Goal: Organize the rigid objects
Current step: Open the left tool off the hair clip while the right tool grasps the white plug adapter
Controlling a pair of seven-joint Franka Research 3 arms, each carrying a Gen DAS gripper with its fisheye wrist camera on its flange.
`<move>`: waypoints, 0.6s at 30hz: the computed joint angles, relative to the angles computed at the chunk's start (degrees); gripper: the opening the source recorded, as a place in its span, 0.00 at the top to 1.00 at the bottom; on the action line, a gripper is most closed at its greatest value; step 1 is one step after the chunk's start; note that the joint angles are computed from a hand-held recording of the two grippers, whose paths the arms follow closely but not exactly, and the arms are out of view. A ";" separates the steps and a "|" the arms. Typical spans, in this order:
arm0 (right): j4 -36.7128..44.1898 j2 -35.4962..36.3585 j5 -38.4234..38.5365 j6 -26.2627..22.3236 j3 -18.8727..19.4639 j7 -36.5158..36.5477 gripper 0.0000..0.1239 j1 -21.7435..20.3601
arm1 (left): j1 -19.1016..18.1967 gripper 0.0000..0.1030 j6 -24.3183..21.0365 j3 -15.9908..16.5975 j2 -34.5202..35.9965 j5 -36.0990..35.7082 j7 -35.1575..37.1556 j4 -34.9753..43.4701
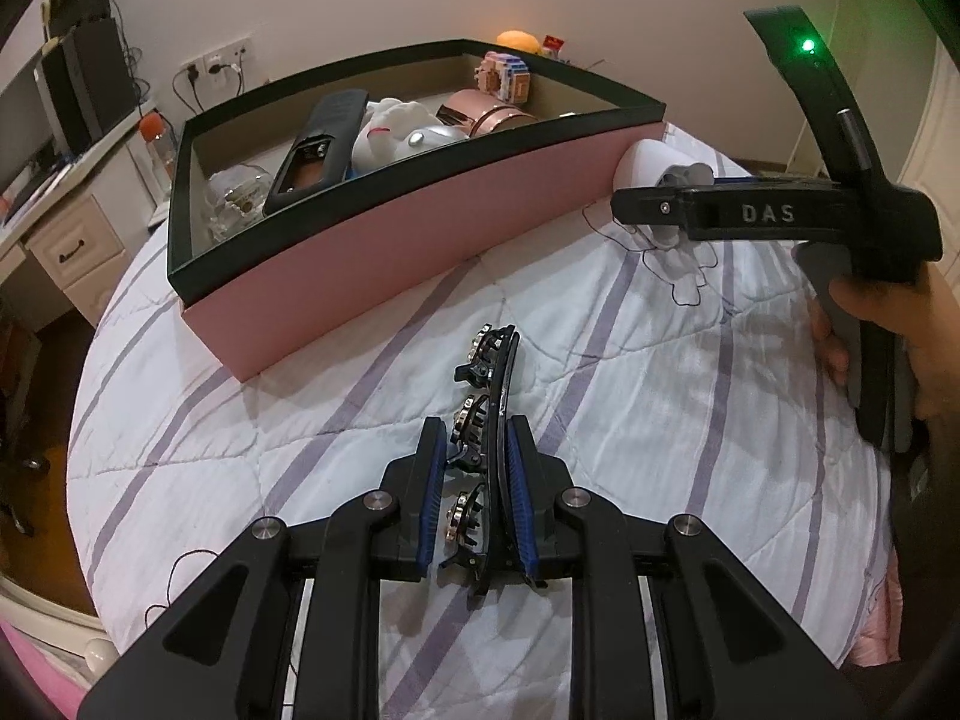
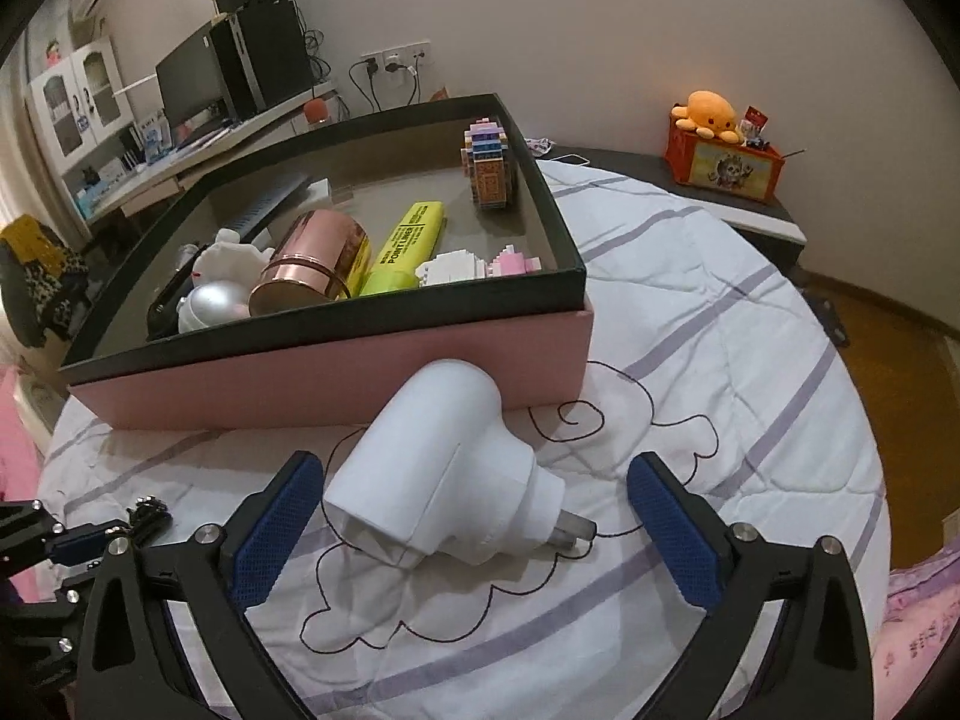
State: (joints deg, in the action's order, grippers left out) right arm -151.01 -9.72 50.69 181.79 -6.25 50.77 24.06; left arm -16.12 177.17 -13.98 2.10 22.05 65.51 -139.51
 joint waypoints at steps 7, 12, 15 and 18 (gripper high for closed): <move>0.17 -0.54 2.29 -2.02 -0.07 -2.24 0.37 -0.28 | -0.21 0.72 -0.56 0.05 -0.06 1.75 -1.25 0.24; 0.76 -0.74 6.39 -3.34 -0.45 -6.18 0.38 0.02 | -0.43 0.49 -0.44 -0.51 -0.33 0.76 0.54 -0.23; 1.23 -1.36 12.48 -4.68 -1.12 -11.63 0.39 0.71 | -0.85 0.40 -0.82 -0.16 -0.45 3.31 -1.13 -0.21; 0.61 -2.55 15.00 -5.97 0.19 -13.77 0.39 -0.80 | -0.78 0.36 -0.88 -0.31 -0.68 2.86 -1.02 -0.44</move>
State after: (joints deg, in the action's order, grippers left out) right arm -150.40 -12.27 65.68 175.82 -6.06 36.99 23.26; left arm -16.90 176.28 -14.29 1.43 24.91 64.49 -139.96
